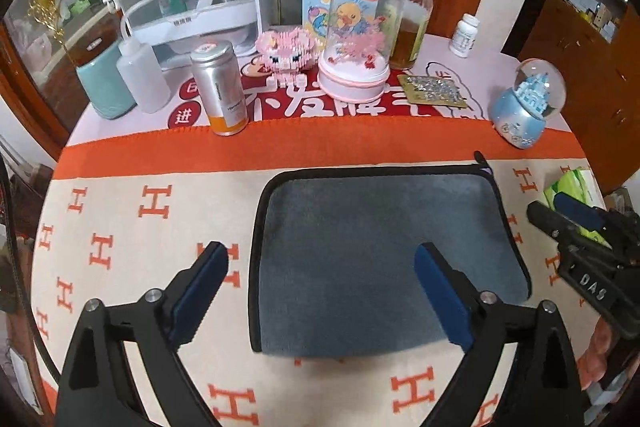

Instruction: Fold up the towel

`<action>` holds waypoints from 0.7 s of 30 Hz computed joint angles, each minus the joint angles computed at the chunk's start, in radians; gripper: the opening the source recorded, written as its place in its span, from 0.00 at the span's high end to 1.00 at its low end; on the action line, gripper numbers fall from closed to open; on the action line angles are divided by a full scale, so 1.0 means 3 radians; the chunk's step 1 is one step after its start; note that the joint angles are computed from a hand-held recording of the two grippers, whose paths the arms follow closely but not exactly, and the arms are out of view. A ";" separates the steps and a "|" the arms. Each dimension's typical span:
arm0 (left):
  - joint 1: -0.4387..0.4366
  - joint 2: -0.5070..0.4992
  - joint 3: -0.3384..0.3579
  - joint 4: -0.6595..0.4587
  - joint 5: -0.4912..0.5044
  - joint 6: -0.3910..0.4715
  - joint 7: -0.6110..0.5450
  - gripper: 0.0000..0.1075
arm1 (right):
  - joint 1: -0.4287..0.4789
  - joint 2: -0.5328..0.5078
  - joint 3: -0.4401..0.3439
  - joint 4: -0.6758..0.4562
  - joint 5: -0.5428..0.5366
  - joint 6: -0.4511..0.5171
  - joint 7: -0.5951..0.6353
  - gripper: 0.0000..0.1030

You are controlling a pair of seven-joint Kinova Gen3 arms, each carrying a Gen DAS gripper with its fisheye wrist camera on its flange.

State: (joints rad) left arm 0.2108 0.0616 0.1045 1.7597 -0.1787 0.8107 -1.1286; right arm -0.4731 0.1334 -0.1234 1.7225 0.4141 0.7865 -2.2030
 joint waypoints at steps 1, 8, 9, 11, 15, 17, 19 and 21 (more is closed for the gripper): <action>0.0037 -0.0044 0.0018 0.0000 -0.0064 0.0040 0.0080 0.07 | -0.0011 -0.0024 -0.0009 0.0006 -0.0003 0.0023 -0.0010 0.56; 0.0131 -0.0369 0.0179 0.0010 -0.0178 0.0265 0.0366 0.05 | -0.0049 -0.0309 -0.0150 0.0048 -0.0121 0.0238 -0.0077 0.56; 0.0136 -0.0414 0.0203 0.0009 -0.0178 0.0302 0.0399 0.05 | -0.0069 -0.0355 -0.0187 0.0048 -0.0089 0.0296 -0.0128 0.56; 0.0142 -0.0527 0.0251 0.0024 -0.0165 0.0370 0.0453 0.05 | -0.0076 -0.0438 -0.0241 0.0055 -0.0090 0.0365 -0.0165 0.55; 0.0146 -0.0748 0.0388 0.0051 -0.0189 0.0524 0.0571 0.05 | -0.0042 -0.0676 -0.0341 0.0114 -0.0208 0.0458 -0.0210 0.48; 0.0146 -0.0866 0.0456 0.0065 -0.0185 0.0605 0.0608 0.05 | -0.0011 -0.0755 -0.0391 0.0126 -0.0253 0.0511 -0.0214 0.47; 0.0138 -0.0984 0.0513 0.0084 -0.0166 0.0671 0.0626 0.05 | 0.0010 -0.0856 -0.0452 0.0157 -0.0280 0.0553 -0.0211 0.47; 0.0116 -0.1073 0.0587 0.0093 -0.0168 0.0745 0.0662 0.05 | 0.0027 -0.0923 -0.0529 0.0168 -0.0267 0.0620 -0.0229 0.47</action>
State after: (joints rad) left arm 0.2455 -0.2603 0.2806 1.7874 -0.2291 1.0341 -0.9300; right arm -0.4650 -0.1434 -0.2821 1.7729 0.3339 0.9724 -2.2718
